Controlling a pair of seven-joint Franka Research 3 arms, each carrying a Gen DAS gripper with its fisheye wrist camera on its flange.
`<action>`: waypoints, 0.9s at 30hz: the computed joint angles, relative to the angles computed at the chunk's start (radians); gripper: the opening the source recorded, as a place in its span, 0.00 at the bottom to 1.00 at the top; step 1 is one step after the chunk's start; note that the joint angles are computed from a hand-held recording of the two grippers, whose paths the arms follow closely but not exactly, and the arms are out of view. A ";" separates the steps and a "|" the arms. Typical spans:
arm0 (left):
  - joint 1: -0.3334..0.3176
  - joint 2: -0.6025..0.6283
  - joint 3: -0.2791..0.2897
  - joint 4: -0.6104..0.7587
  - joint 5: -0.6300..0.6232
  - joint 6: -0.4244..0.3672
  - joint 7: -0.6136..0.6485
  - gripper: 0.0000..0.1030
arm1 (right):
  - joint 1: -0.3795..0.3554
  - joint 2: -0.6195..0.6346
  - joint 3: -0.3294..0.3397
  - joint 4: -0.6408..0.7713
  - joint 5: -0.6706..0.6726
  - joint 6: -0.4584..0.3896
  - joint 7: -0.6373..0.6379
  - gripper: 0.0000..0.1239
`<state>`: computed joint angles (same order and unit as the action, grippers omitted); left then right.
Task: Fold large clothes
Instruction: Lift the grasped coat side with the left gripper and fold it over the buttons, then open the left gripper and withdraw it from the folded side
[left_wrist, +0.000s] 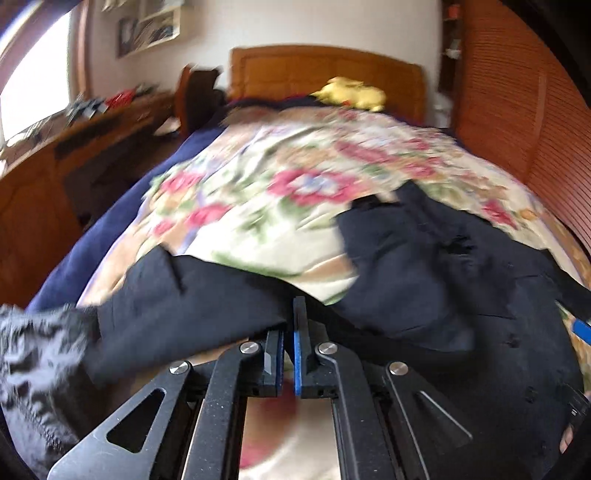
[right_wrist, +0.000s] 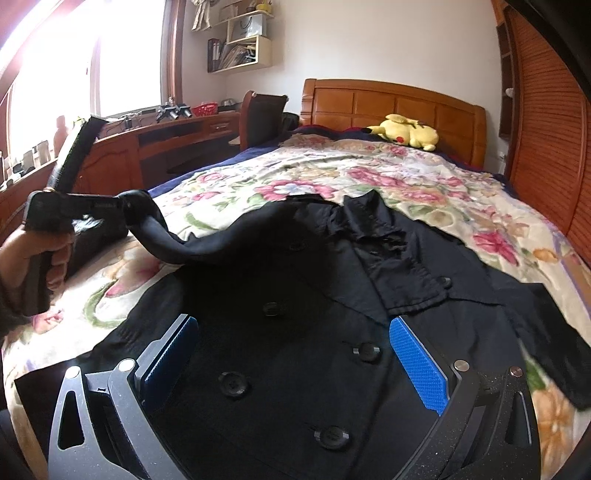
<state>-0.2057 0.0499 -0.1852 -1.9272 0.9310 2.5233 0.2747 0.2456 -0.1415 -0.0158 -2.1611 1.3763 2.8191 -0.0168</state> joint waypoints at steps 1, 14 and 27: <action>-0.007 0.014 -0.006 0.026 0.006 -0.004 0.014 0.04 | -0.004 -0.004 -0.005 -0.003 0.006 0.005 -0.006 0.83; -0.159 0.124 -0.030 0.215 0.085 -0.034 0.125 0.04 | -0.033 -0.062 -0.032 -0.069 0.064 0.078 -0.063 0.83; -0.199 0.061 -0.033 0.091 0.101 0.045 0.102 0.44 | -0.034 -0.062 -0.038 -0.065 0.114 0.088 -0.079 0.83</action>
